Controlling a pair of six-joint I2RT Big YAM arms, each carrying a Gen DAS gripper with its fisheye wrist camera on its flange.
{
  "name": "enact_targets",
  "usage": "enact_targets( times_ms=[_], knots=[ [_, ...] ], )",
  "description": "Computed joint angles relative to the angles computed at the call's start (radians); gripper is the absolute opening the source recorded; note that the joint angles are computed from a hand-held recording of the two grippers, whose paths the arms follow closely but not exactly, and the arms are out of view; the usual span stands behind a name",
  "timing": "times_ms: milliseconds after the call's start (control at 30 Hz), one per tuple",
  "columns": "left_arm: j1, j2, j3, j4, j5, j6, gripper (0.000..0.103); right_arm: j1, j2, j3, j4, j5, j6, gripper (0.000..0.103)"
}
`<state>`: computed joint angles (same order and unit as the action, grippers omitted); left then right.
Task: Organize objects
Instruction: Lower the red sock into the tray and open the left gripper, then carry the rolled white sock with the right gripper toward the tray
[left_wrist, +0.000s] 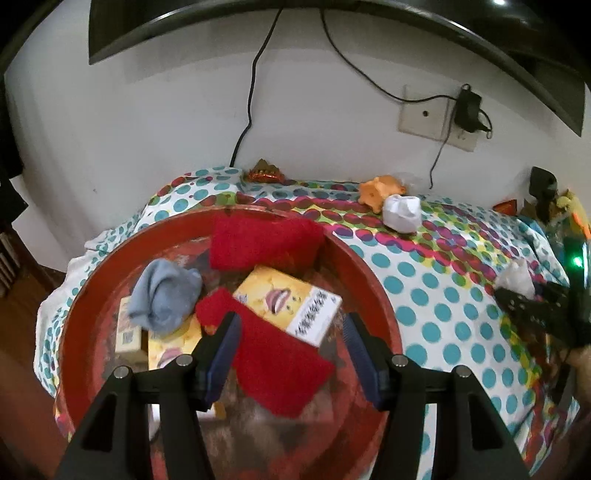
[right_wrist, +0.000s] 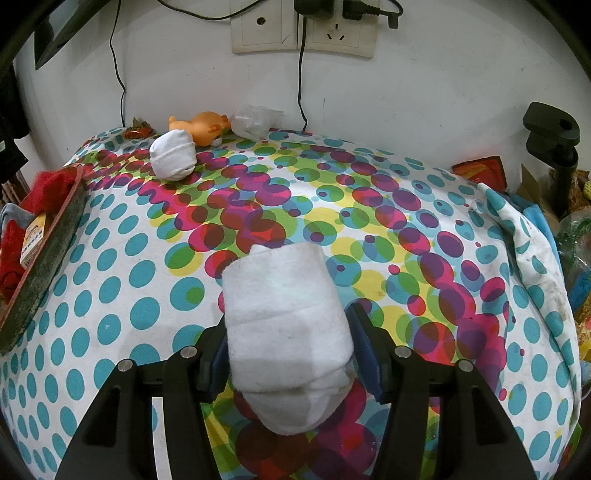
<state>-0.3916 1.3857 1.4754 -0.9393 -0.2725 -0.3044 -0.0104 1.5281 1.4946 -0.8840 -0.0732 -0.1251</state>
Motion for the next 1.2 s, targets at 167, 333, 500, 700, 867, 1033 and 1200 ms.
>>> enact_targets(
  times_ms=[167, 333, 500, 700, 867, 1033, 1200],
  knots=[
    [-0.056, -0.075, -0.076, 0.027, -0.053, 0.012, 0.059, 0.003, 0.000, 0.001, 0.000, 0.001, 0.002, 0.055],
    [-0.103, -0.124, -0.132, 0.037, -0.100, 0.011, 0.059, -0.003, 0.001, 0.000, 0.000, 0.002, -0.002, 0.056],
    [-0.130, -0.173, -0.190, 0.049, -0.108, 0.029, 0.059, -0.007, 0.001, 0.001, -0.001, 0.000, -0.003, 0.057],
    [-0.130, -0.253, -0.270, 0.082, -0.102, 0.026, 0.059, -0.003, 0.004, 0.005, -0.004, 0.004, 0.003, 0.058],
    [-0.105, -0.297, -0.303, 0.074, -0.084, 0.023, 0.059, -0.004, 0.005, 0.006, -0.004, 0.005, 0.005, 0.060],
    [-0.095, -0.325, -0.323, 0.075, -0.112, 0.028, 0.059, -0.006, 0.005, 0.006, -0.004, 0.004, 0.003, 0.060],
    [-0.081, -0.322, -0.333, 0.057, -0.074, -0.004, 0.059, -0.004, 0.003, 0.004, -0.008, 0.019, 0.018, 0.068]
  ],
)
